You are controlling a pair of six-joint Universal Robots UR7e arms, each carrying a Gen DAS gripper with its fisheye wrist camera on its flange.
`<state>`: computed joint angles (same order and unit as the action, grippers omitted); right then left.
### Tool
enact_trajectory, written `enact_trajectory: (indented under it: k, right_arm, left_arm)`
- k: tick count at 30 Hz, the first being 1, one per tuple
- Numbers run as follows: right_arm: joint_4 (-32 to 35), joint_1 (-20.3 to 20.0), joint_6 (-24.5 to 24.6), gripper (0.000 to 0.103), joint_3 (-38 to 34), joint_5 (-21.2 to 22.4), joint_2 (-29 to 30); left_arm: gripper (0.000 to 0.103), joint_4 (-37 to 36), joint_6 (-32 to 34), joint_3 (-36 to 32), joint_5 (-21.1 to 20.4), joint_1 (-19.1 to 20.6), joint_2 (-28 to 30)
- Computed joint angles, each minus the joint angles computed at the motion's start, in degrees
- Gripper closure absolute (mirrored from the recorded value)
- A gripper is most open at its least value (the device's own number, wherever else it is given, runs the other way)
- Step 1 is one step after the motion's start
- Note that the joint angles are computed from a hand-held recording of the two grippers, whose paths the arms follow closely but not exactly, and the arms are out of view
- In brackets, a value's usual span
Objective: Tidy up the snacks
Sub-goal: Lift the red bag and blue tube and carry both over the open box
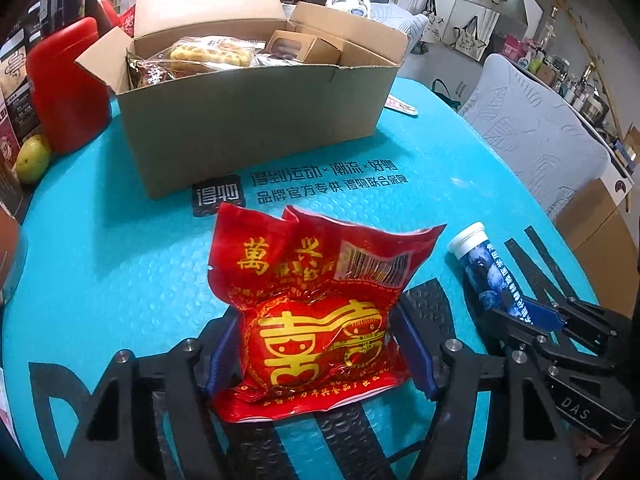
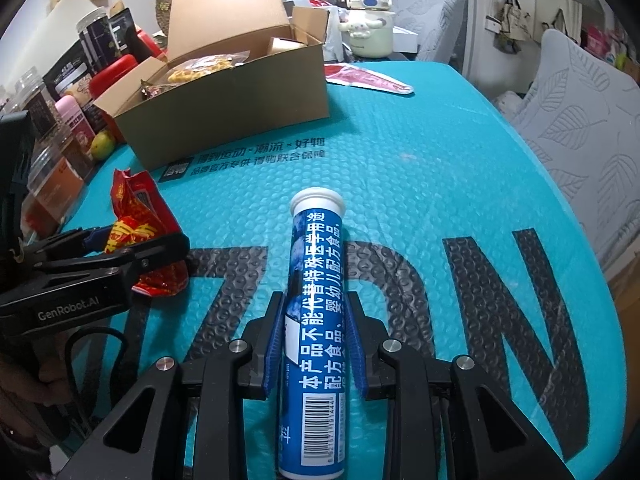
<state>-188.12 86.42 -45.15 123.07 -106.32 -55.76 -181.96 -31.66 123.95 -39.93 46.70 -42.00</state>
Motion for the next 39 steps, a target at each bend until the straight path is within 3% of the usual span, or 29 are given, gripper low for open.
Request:
enact_trajectory:
  k: [12, 21, 31, 39]
  right_arm:
    - [4.6, 0.9, 0.5, 0.075, 1.3, 5.8, -3.0]
    - [7.1, 3.6, 0.1, 0.075, 0.5, 9.1, -4.0]
    - [8.2, 7.6, -0.8, 0.075, -3.5, 11.6, -3.9]
    - [9.3, 10.5, -2.2, 0.075, -9.1, 13.8, -1.7]
  left_arm:
    - [0.034, -0.6, -0.1, 2.5, 1.5, -2.6, -3.1]
    - [0.034, -2.5, 1.9, 3.3, 5.5, -5.3, -6.2]
    - [0.034, -8.4, 12.3, -0.2, 8.8, -6.0, -7.9]
    - [0.034, -15.8, 23.7, -5.6, 8.0, -4.3, -6.8]
